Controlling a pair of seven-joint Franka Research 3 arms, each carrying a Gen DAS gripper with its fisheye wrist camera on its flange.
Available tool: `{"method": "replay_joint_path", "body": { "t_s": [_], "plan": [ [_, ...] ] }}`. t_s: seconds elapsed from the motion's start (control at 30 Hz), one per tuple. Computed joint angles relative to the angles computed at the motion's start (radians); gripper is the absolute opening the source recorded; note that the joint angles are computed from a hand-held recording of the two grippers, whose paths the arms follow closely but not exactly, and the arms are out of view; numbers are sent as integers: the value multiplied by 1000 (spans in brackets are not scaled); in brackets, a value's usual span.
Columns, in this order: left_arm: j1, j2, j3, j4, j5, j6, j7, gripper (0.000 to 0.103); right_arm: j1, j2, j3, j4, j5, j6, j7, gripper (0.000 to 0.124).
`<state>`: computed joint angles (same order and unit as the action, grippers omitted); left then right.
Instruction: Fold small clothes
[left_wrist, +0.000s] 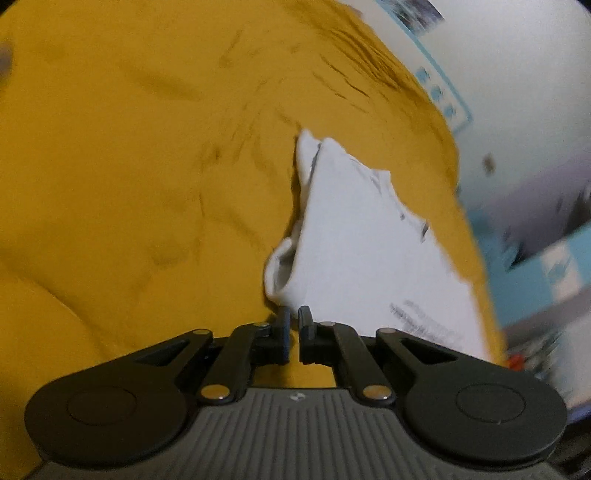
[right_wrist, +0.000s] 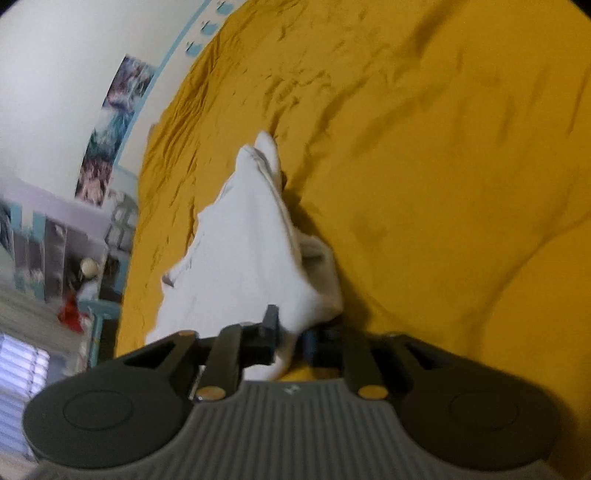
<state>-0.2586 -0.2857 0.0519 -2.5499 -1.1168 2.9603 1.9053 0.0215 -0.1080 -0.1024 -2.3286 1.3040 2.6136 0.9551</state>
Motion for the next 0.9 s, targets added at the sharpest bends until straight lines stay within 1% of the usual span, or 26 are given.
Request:
{"method": "replay_joint_path", "body": {
  "t_s": [0.03, 0.07, 0.13, 0.17, 0.2, 0.23, 0.27, 0.3, 0.33, 0.37, 0.4, 0.43, 0.47, 0.5, 0.53, 0.57, 0.6, 0.67, 0.7, 0.73, 0.8, 0.83, 0.9],
  "plan": [
    [64, -24, -54, -16, 155, -1, -113, 6, -4, -23, 8, -4, -78, 30, 30, 45],
    [117, -43, -95, -19, 287, 1, -190, 6, -3, -41, 17, -7, -144, 77, 29, 58],
    [172, -47, -134, 8, 439, 11, -258, 6, 8, -60, 38, 6, -292, 165, 11, 59],
    [167, -26, -123, 42, 469, 20, -254, 6, 17, -51, 37, 30, -344, 184, -13, 59],
    [142, 4, -103, 78, 472, 41, -242, 6, 37, -40, 38, 53, -357, 212, -63, 59],
    [96, 52, -60, 133, 448, 54, -200, 6, 67, -19, 34, 86, -326, 248, -151, 58],
    [60, 91, -33, 173, 427, 68, -175, 6, 90, 14, 37, 125, -296, 287, -223, 58],
    [-1, 137, 15, 226, 335, 82, -89, 6, 106, 55, 44, 171, -276, 320, -285, 58],
    [-50, 194, 59, 304, 180, 67, 58, 6, 114, 103, 53, 223, -256, 345, -342, 57],
    [-65, 232, 70, 347, 95, 54, 136, 6, 116, 151, 69, 270, -230, 373, -398, 54],
    [-44, 277, 54, 393, 80, 49, 149, 6, 102, 203, 94, 318, -248, 394, -411, 51],
    [-31, 323, 43, 437, 72, 51, 160, 7, 113, 262, 85, 371, -325, 391, -354, 42],
    [-14, 363, 32, 478, 54, 40, 187, 7, 120, 320, 72, 425, -419, 369, -271, 32],
    [-2, 400, 22, 510, 69, 44, 177, 7, 129, 370, 56, 473, -491, 351, -197, 29],
    [10, 431, 14, 533, 84, 42, 164, 7, 145, 418, 36, 522, -560, 339, -121, 27],
    [32, 450, 5, 550, 86, 16, 171, 7, 154, 461, 20, 564, -612, 331, -66, 27],
    [42, 475, -1, 571, 108, 9, 149, 7, 174, 501, -8, 601, -671, 331, -1, 27],
    [69, 511, -18, 602, 137, -19, 136, 7, 211, 571, -57, 654, -766, 348, 104, 29],
    [78, 527, -27, 615, 154, -17, 128, 7, 215, 598, -70, 685, -795, 330, 142, 29],
    [88, 544, -33, 633, 179, -31, 115, 7, 202, 627, -62, 723, -810, 300, 160, 29],
    [102, 576, -43, 666, 231, -46, 82, 7, 166, 669, -33, 778, -830, 270, 171, 29],
    [102, 591, -42, 678, 267, -46, 54, 7, 150, 682, -18, 796, -841, 255, 173, 29],
    [127, 613, -59, 699, 295, -70, 35, 7, 112, 688, 25, 803, -853, 240, 161, 29]
  ]
}}
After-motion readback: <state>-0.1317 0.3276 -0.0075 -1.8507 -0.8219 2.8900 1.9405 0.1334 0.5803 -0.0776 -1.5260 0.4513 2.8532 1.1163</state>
